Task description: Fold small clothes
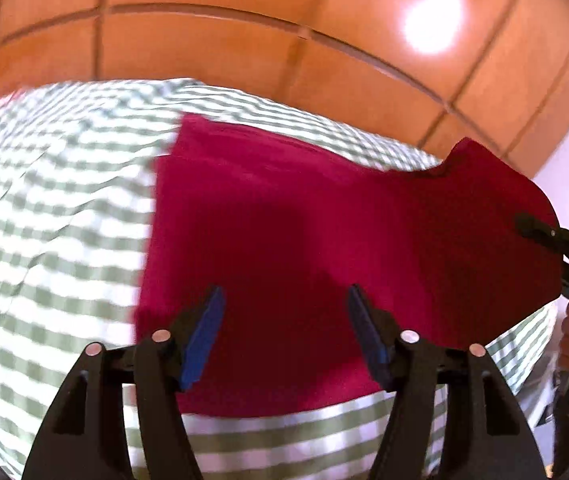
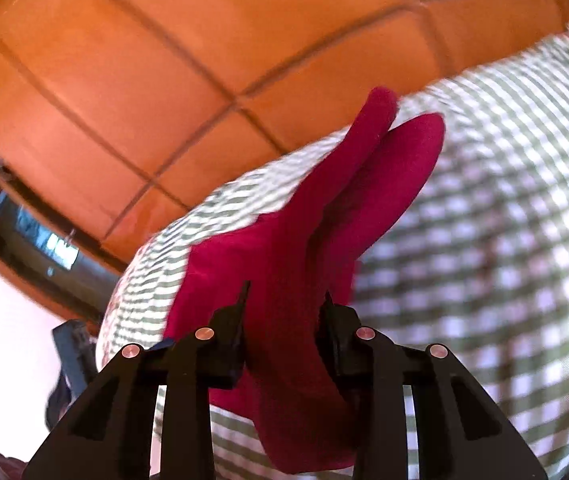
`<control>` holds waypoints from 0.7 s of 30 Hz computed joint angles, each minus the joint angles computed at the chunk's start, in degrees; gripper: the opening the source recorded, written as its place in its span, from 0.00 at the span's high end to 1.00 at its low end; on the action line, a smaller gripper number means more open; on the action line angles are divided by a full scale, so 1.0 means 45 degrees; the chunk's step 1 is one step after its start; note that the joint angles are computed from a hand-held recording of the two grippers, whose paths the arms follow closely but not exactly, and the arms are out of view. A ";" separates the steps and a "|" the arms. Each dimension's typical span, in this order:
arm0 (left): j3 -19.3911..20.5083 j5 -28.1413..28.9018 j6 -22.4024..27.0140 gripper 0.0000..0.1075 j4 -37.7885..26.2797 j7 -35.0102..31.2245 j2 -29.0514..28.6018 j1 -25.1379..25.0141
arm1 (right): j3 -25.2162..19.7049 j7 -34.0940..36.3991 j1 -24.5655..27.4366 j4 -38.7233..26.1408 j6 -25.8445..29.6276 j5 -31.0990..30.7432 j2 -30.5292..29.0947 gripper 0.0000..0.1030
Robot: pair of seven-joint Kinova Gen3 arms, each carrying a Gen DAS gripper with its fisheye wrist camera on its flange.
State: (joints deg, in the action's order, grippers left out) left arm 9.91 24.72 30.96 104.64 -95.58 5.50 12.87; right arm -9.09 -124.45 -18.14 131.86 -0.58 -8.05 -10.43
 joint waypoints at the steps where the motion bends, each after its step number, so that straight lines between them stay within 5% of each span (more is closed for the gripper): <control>1: 0.0186 0.0518 0.0143 0.45 0.0159 -0.0422 -0.0165 -0.0590 | -0.0590 -0.0305 0.0298 -0.0505 0.0196 0.0518 0.0197 0.71; 4: 0.0326 0.2071 0.0375 0.45 0.0811 -0.1839 -0.0820 -0.2069 | -0.1571 -0.1254 0.0447 -0.2127 0.1076 0.2071 0.1094 0.71; 11: -0.1942 0.5621 0.1234 0.45 0.1868 -0.5132 -0.1539 -0.2266 | -0.0112 -0.3706 -0.3456 -0.6256 0.3575 0.5696 0.4669 0.72; 13: -0.2354 0.6134 0.1641 0.45 0.1885 -0.5456 -0.1447 -0.2318 | -0.0405 -0.4607 -0.3846 -0.7436 0.4513 0.6731 0.5820 0.72; 16: -0.3337 0.7321 0.2575 0.43 0.1863 -0.6323 -0.1179 -0.1991 | -0.1989 -0.4729 -0.2857 -0.8063 0.4643 0.7615 0.6894 0.63; 18: -0.3367 0.7751 0.2948 0.42 0.1758 -0.6693 -0.0981 -0.2157 | -0.3161 -0.4494 -0.1677 -0.7702 0.3754 0.7184 0.6969 0.40; 21: -0.3345 0.8931 0.4041 0.41 0.1605 -0.7505 -0.0511 -0.2730 | -0.4596 -0.4711 -0.0057 -0.6382 0.2201 0.7492 0.6202 0.38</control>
State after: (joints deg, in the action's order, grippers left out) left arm -5.15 64.91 49.15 111.86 -129.35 3.20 0.58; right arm -29.77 -145.65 -18.39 103.14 9.33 25.66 17.48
